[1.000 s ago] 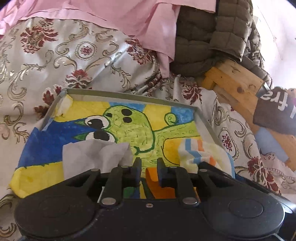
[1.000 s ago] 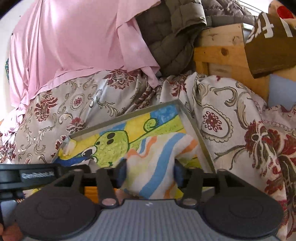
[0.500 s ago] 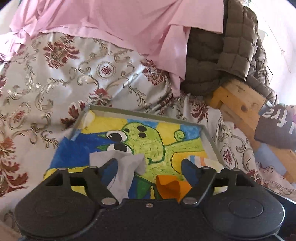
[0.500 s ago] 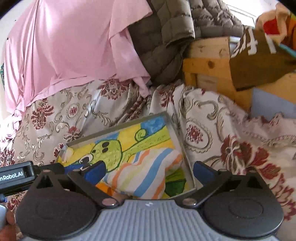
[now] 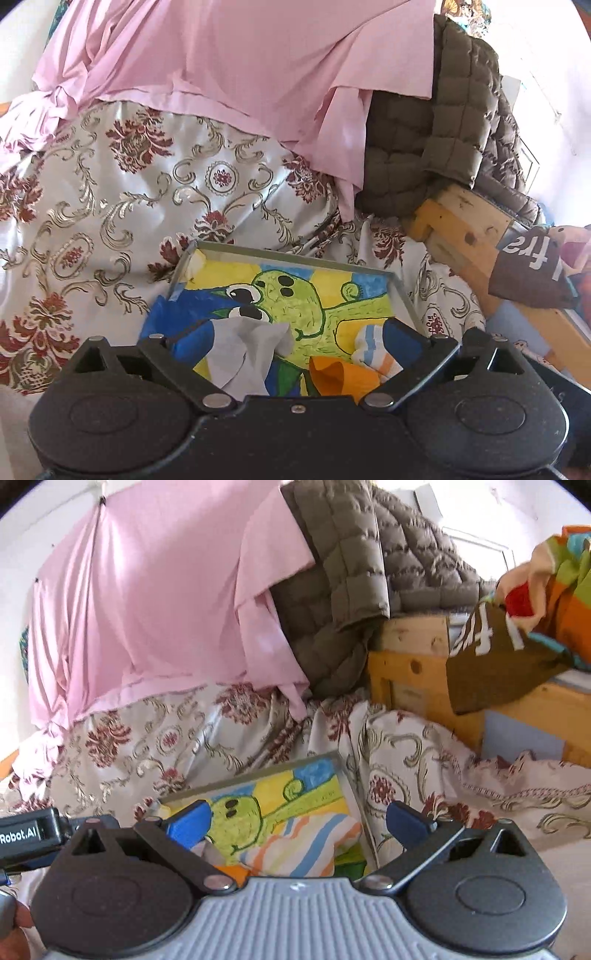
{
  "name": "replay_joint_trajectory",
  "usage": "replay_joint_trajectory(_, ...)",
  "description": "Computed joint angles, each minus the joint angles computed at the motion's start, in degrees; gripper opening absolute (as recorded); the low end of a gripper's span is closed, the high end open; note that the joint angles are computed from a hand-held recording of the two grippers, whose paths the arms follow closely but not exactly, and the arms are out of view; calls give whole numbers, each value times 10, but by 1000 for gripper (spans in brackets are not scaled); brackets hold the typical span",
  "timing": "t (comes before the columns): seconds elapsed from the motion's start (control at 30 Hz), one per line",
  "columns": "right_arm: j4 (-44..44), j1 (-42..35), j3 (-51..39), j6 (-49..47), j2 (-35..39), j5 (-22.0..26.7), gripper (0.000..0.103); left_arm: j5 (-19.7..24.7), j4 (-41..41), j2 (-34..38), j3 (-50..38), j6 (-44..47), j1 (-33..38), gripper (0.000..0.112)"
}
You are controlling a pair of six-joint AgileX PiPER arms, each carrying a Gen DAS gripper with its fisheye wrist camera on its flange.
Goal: Organize soft objects
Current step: 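Raise both open tools away from the tray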
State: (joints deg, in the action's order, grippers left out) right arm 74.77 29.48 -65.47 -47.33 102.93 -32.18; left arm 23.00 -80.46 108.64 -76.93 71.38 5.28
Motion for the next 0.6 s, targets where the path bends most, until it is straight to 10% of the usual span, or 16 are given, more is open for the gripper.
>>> replay_joint_trajectory(0.6, -70, 176, 220, 180, -90, -212, 103, 97, -191, -193, 285, 281, 117, 102)
